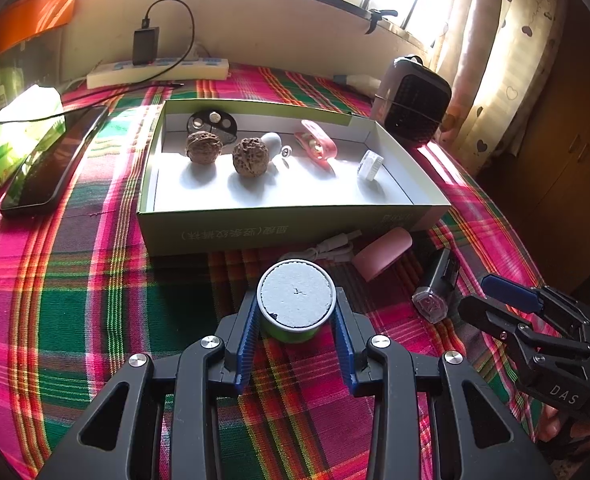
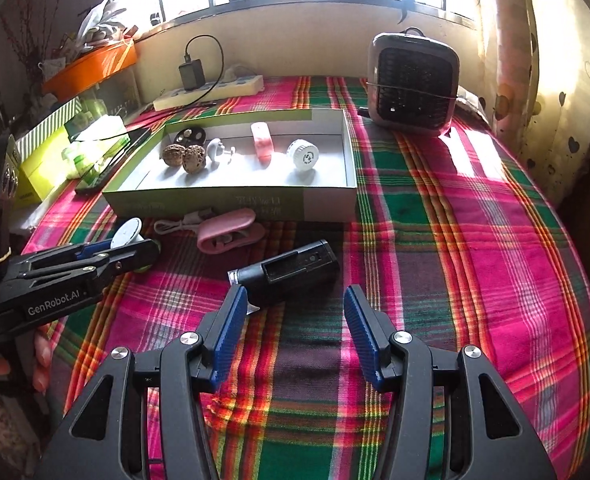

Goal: Organize objects
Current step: 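Close the right tool on the black cylinder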

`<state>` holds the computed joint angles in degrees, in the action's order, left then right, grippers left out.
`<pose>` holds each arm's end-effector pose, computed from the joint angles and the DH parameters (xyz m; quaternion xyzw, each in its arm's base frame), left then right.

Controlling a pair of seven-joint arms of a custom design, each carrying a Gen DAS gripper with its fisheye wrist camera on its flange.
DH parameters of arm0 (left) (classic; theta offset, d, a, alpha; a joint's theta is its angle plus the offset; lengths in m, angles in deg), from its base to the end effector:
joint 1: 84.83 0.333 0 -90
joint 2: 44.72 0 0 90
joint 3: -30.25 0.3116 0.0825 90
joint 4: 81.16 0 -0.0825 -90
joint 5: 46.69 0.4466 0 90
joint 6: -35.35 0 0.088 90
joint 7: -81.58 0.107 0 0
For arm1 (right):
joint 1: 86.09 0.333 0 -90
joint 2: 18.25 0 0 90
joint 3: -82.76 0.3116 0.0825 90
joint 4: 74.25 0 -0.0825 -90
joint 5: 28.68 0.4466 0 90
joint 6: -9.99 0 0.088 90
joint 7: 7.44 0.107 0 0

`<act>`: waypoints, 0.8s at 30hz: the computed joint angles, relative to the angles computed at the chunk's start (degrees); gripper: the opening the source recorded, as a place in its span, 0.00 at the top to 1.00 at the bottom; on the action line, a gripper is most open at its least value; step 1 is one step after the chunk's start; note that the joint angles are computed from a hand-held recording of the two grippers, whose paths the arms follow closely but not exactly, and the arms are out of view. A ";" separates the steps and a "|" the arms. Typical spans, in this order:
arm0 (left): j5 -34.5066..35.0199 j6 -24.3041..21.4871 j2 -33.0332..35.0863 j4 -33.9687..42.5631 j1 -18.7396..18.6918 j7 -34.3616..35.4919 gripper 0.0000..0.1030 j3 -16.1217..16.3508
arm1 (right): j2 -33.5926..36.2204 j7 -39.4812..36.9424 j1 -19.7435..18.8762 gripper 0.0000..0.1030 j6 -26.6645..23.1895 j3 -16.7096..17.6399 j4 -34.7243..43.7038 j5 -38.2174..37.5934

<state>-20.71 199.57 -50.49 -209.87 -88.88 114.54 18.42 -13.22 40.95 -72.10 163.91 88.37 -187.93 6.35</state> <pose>0.5742 -0.1905 0.4488 -0.7533 0.5442 -0.3156 0.1918 0.6393 0.2068 0.4523 -0.8250 0.4378 -0.1202 0.3364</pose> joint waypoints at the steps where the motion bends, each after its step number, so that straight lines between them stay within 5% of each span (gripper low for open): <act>1: -0.06 0.04 0.01 0.01 -0.02 -0.01 0.69 0.01 | 0.07 0.30 0.15 0.50 0.45 0.13 -0.01 0.13; 24: -0.74 0.36 -0.07 -0.17 -0.03 0.57 0.69 0.09 | 2.67 22.94 2.23 0.44 7.06 -0.40 -0.07 -22.91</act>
